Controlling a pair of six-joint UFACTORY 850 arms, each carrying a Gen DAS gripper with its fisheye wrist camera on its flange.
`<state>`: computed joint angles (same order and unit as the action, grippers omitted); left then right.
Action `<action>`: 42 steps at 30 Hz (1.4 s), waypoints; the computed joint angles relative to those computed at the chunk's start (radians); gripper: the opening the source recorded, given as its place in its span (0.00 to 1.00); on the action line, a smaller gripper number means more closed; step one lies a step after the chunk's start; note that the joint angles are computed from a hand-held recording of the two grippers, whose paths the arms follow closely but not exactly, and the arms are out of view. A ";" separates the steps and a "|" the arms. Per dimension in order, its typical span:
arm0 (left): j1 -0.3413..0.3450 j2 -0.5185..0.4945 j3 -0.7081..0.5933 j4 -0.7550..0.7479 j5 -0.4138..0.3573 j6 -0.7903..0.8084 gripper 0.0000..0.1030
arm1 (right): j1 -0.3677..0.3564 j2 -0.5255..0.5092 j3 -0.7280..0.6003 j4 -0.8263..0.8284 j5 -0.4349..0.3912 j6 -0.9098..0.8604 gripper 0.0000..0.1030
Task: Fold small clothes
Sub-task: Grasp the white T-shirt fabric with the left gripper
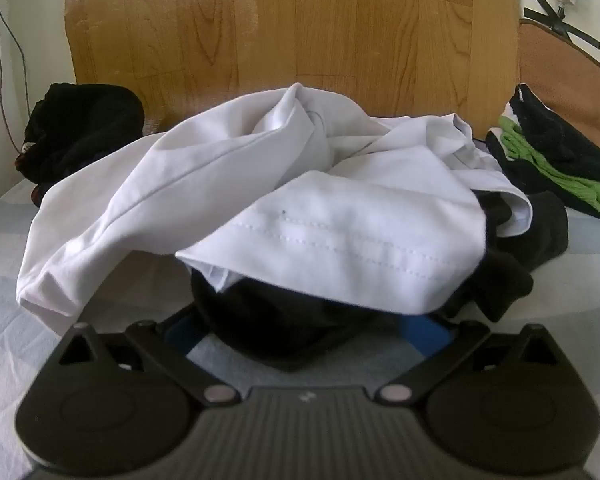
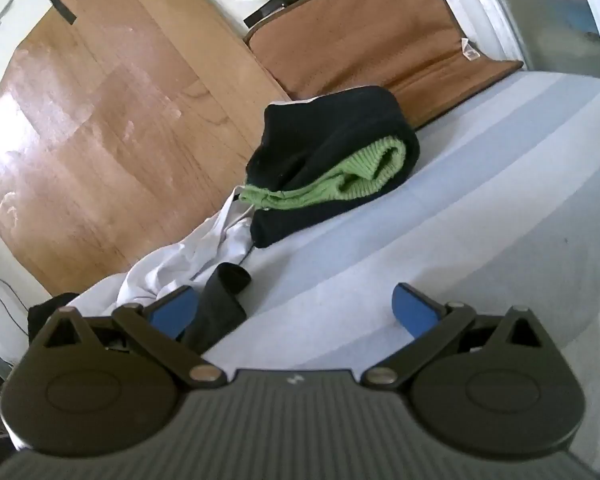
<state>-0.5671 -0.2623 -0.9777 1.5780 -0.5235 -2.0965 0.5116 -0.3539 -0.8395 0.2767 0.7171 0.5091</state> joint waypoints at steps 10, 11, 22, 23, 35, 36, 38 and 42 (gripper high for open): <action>0.004 0.179 0.139 0.267 0.040 -0.184 0.96 | 0.036 0.007 -0.005 0.244 0.011 -0.227 1.00; 0.006 0.214 0.153 0.355 0.042 -0.240 0.97 | 0.023 0.010 -0.002 0.215 0.004 -0.201 1.00; 0.070 0.105 -0.009 0.111 0.145 0.110 0.20 | 0.030 0.007 0.018 0.157 0.073 -0.250 0.95; 0.085 0.115 -0.004 0.104 0.147 0.098 0.15 | 0.027 0.007 0.023 0.137 0.081 -0.245 0.94; 0.213 0.319 0.110 0.318 0.142 -0.177 0.12 | -0.003 -0.001 -0.040 -0.283 0.035 0.039 0.76; 0.215 0.307 0.101 0.316 0.146 -0.173 0.12 | 0.003 -0.010 -0.061 -0.296 0.019 0.025 0.76; 0.199 0.291 0.099 0.309 0.115 -0.145 0.19 | 0.017 -0.033 -0.112 -0.294 -0.038 -0.035 0.76; 0.122 0.277 0.128 0.334 -0.006 -0.095 0.57 | 0.024 -0.085 -0.199 -0.279 -0.152 -0.103 0.76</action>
